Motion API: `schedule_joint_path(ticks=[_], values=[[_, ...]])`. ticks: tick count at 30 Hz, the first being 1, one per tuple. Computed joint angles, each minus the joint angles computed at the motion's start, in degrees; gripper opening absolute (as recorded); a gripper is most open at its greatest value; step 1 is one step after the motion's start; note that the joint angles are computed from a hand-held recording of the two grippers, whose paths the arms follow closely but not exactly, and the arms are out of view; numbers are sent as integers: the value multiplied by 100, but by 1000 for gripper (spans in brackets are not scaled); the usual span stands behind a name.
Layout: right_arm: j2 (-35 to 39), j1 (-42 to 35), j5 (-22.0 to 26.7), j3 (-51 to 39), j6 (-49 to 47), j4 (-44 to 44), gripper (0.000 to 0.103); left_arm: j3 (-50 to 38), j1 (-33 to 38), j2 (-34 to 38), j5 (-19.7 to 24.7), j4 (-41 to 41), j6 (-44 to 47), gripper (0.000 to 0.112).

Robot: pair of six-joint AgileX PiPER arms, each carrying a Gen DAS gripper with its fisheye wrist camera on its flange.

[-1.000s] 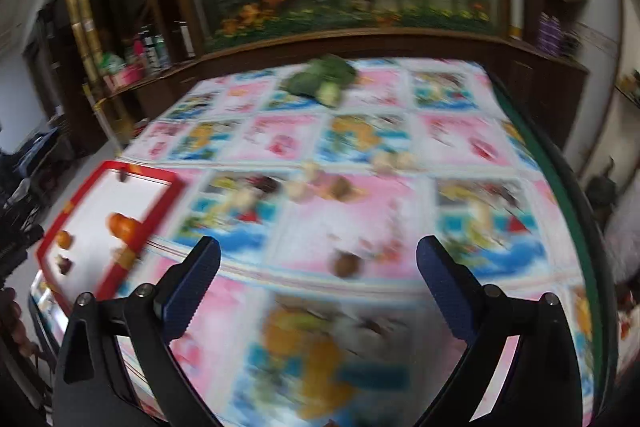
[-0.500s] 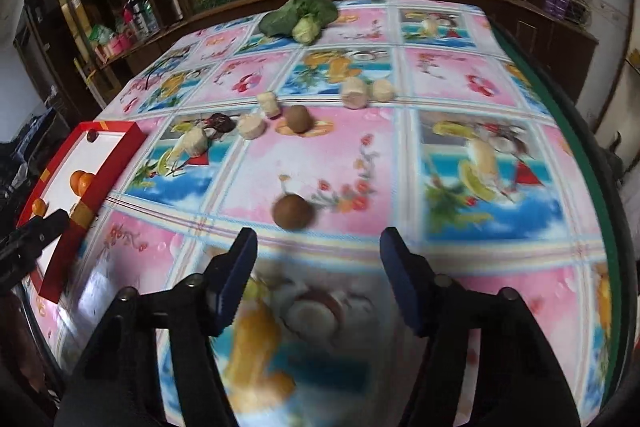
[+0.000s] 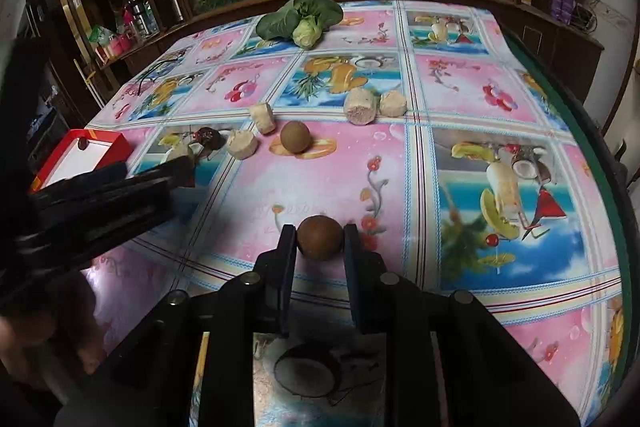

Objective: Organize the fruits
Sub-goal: 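Grasp a brown round fruit with the right tool while the left tool grasps a beige round fruit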

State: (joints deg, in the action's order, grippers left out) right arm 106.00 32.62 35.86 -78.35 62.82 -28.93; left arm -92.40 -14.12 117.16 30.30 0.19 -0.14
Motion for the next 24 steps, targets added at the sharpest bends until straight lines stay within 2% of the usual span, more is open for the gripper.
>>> schedule_joint_path(ticks=[1, 3, 5, 8, 11, 14, 18, 24], values=[[3, -32, -51, 23, -77, 99, 25, -50, -57, 58, 0, 230, -156, 24], [30, -55, -73, -18, -155, 149, 25, 72, -77, 33, -66, 175, 22, 24], [0, -30, -86, -4, -112, 89, 25, 451, -80, -121, -353, 277, 10, 24], [0, 0, -70, -1, -53, 4, 25, 890, 21, -369, -443, -117, 352, 24], [47, 30, 41, -54, -15, -66, 25, 1493, 115, -702, -722, -231, 559, 24], [126, 147, 319, -218, 123, -292, 25, 2000, 299, -1059, -866, -791, 1159, 24], [131, 402, 788, -433, 313, -538, 25, 2275, 499, -1487, -695, -1315, 1710, 24], [-90, 1047, 1500, -386, 935, -1059, 25, 2748, 659, -1850, -797, -2075, 2509, 24]])
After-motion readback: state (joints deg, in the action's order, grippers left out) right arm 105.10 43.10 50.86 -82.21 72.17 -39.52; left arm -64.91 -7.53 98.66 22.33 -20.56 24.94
